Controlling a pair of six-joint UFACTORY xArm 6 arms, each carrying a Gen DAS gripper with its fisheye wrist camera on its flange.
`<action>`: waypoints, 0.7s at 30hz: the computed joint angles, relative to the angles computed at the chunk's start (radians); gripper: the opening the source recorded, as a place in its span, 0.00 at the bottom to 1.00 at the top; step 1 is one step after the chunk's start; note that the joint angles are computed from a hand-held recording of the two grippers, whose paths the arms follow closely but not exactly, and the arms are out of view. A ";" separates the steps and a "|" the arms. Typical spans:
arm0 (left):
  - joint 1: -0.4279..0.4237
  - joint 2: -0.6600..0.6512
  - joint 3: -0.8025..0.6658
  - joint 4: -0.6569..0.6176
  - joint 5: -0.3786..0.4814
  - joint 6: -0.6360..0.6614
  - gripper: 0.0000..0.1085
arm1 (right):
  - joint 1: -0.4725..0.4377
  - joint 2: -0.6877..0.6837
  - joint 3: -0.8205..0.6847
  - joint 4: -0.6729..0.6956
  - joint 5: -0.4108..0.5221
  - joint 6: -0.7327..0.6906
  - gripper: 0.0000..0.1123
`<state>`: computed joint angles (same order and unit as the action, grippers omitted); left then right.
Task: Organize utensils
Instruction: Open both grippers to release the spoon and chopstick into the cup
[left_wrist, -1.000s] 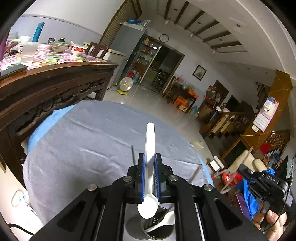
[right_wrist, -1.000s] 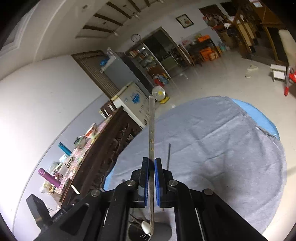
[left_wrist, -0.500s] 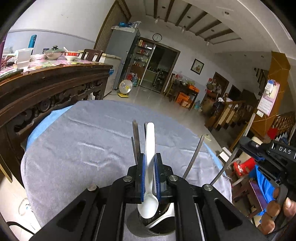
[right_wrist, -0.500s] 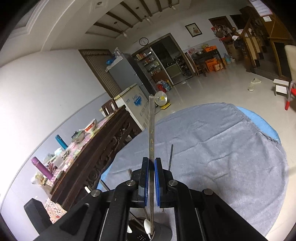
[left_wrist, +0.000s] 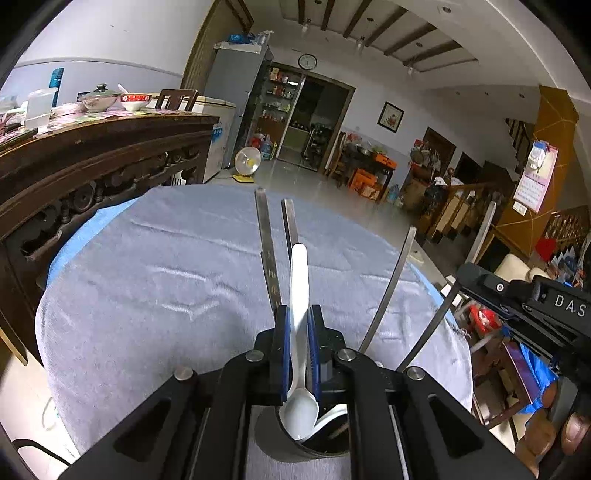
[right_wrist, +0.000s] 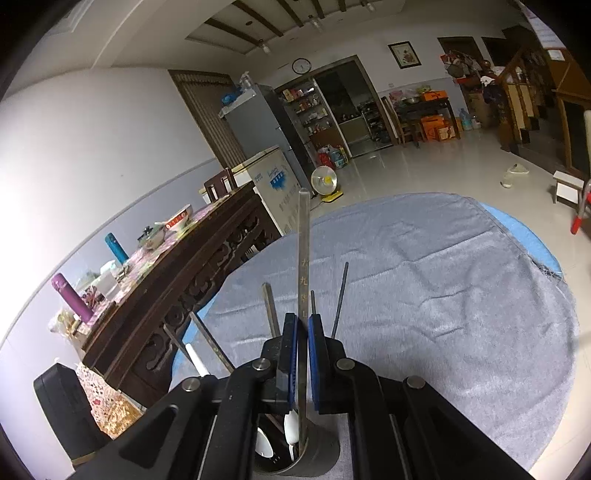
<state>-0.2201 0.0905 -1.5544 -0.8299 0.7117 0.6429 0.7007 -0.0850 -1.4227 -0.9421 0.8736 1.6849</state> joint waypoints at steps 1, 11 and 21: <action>0.000 -0.002 0.003 0.002 0.005 0.001 0.09 | 0.001 0.002 0.000 0.004 -0.001 -0.005 0.06; 0.010 -0.008 0.005 -0.007 0.042 0.027 0.09 | 0.008 0.017 0.002 0.047 -0.024 -0.049 0.06; 0.016 -0.003 0.001 -0.009 0.069 0.047 0.09 | 0.017 0.030 0.007 0.078 -0.035 -0.071 0.06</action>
<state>-0.2036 0.0873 -1.5530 -0.8392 0.7802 0.6894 0.7179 -0.0546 -1.4162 -0.8642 0.8384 1.6137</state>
